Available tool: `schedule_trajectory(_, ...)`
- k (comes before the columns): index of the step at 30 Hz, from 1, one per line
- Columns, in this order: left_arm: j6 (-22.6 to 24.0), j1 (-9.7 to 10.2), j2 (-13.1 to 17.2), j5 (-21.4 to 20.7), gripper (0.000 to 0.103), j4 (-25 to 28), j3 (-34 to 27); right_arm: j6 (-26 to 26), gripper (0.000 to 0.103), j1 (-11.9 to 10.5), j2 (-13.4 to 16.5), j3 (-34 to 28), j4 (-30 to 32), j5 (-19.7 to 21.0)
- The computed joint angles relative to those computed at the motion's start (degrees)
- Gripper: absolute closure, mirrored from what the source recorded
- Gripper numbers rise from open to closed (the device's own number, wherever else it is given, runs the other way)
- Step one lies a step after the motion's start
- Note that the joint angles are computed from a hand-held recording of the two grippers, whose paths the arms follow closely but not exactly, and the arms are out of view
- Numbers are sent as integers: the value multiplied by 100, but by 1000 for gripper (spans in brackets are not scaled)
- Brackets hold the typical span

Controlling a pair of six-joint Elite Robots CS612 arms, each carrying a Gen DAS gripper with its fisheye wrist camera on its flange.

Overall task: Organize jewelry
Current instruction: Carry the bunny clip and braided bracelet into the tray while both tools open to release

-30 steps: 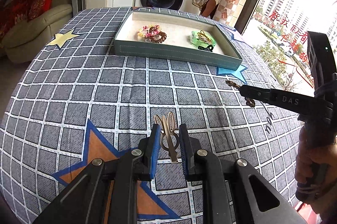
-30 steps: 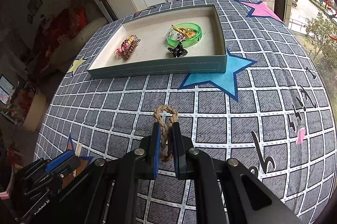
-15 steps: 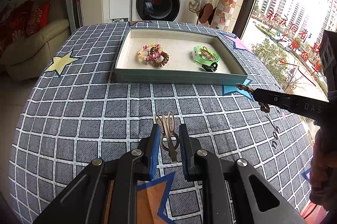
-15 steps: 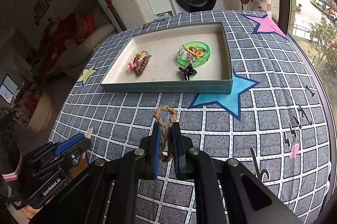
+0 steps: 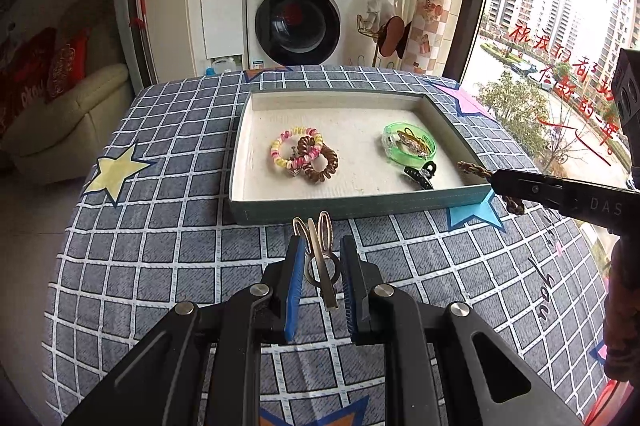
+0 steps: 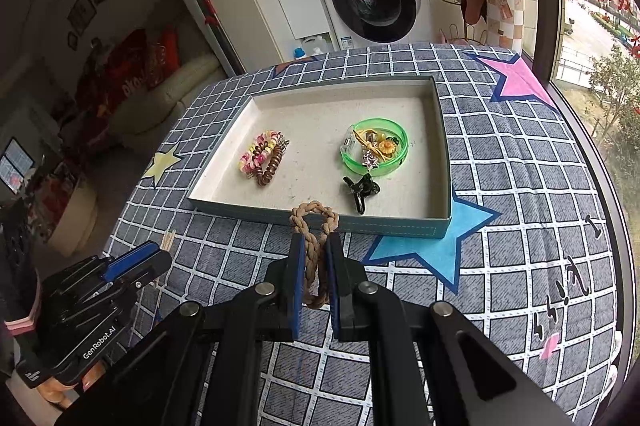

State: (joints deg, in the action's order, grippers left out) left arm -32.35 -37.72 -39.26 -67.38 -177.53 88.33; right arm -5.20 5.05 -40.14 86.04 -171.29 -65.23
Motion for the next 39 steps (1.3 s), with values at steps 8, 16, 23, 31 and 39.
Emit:
schedule_trajectory(8, 217, 174, 264, 82, 72, 174, -547, -8, 92, 80, 252, -540, 243, -154)
schedule_trajectory(16, 161, 335, 646, 76, 72, 510, -1259, 115, 92, 131, 579, -1144, 421, -444)
schedule_trajectory(23, 328, 365, 940, 106, 72, 707, -1820, 389, 92, 100, 879, -1638, 585, -588)
schedule_trajectory(31, 517, 358, 1292, 14, 72, 1078, -2490, 461, 92, 115, 1164, -2106, 844, -806)
schedule_trajectory(39, 634, 319, 1449, 49, 72, 1417, -2728, 492, 92, 119, 1303, -2255, 906, -907)
